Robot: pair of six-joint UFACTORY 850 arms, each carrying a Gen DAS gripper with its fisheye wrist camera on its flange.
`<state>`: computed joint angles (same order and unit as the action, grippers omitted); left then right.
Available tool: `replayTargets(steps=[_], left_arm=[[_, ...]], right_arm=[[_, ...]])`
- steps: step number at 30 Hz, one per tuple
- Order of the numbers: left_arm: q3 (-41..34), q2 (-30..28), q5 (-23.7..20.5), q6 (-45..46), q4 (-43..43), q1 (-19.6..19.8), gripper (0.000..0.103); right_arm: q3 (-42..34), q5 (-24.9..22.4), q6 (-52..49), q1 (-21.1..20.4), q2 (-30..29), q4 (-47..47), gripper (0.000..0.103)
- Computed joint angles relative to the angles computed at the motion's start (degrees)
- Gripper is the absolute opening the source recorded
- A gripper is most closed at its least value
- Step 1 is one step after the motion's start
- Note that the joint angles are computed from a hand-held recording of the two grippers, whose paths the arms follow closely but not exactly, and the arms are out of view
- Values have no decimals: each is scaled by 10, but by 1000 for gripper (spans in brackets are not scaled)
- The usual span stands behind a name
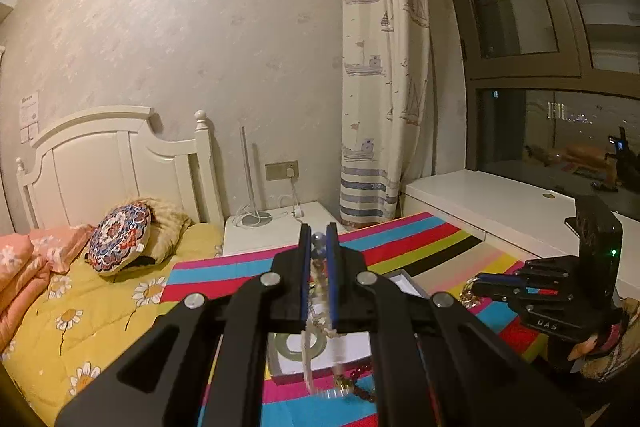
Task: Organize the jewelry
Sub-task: 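Carry the pearl necklace and silver brooch into the grey box and release them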
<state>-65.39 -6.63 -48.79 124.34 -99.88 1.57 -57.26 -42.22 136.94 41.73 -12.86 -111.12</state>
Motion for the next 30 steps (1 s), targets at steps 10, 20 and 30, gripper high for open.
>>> replayTargets(steps=[10,20,30], left_arm=[[-84,-65,59,-56,56,-70,7],[-145,-118,100,-111,108,-122,7],[-198,-202,196,-188,194,-146,7]], right_arm=[[-52,34,-36,-46,-40,8,12],[-105,62,-120,-94,-101,100,12],[-213,29,-338,-123,-199,298,12]])
